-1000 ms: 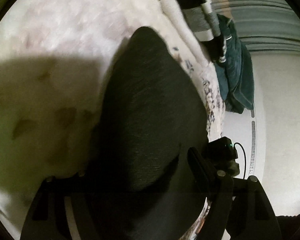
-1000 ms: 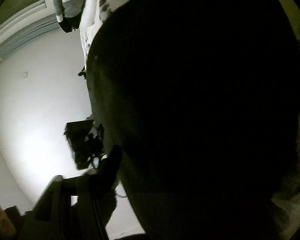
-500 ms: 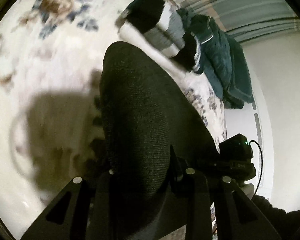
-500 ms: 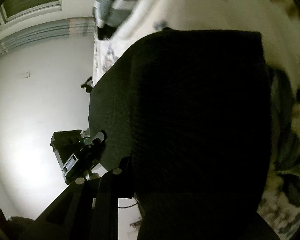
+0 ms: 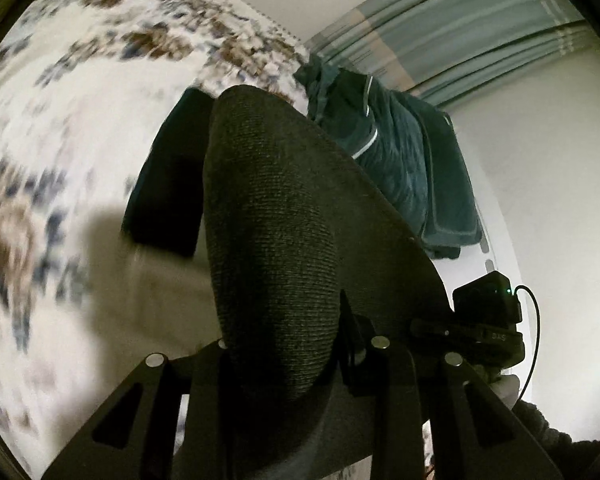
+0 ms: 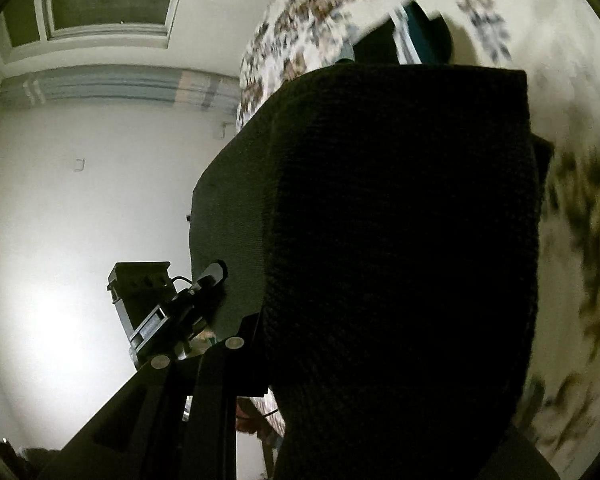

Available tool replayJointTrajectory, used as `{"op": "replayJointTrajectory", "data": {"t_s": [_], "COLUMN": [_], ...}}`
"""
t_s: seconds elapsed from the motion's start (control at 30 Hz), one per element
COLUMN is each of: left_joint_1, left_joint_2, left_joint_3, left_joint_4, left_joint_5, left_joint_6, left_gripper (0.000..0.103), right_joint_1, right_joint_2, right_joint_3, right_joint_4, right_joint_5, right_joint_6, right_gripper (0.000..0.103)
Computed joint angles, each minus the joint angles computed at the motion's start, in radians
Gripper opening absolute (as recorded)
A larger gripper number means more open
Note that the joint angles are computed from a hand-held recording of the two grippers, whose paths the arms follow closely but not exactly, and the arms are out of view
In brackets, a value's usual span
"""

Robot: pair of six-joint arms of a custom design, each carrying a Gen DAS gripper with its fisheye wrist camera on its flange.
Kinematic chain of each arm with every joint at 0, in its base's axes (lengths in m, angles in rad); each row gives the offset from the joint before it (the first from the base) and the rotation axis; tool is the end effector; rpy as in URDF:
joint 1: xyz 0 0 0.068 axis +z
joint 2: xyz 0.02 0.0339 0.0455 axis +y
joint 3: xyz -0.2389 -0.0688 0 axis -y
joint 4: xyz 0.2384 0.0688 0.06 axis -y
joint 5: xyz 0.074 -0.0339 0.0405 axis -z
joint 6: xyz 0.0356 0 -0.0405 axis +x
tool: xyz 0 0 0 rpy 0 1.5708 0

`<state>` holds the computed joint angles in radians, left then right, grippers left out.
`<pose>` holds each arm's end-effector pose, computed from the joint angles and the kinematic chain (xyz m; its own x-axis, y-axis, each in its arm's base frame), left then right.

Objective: Fold small clothes

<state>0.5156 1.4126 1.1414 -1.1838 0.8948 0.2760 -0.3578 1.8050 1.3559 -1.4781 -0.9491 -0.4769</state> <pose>0.2218 0.0938 0.2477 -0.8942 -0.3108 -0.3223 0.0141 0.7000 -0.7140 0.2754 -0.0721 0.2076 -0.9954 0.0868 -0.0397 0.0143 0.5471 0.8370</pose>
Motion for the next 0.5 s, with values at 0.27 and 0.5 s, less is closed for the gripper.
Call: {"op": "replayJointTrajectory", "data": {"t_s": [0.27, 0.5], "left_joint_1": [-0.148, -0.171], "left_joint_2": [0.451, 0.711], "left_joint_3": [0.338, 0.540], "left_joint_4": [0.243, 0.271], "left_joint_5": [-0.067, -0.135], "left_joint_6": [-0.157, -0.159], "left_gripper": [0.025, 0.026], "right_joint_1": [0.168, 0.266], "right_joint_2": [0.425, 0.747], "right_joint_3": [0.536, 0.954], "right_joint_4": [0.160, 0.164], "right_joint_5": [0.024, 0.078], "right_joint_6": [0.305, 0.448], "right_gripper": [0.021, 0.021]}}
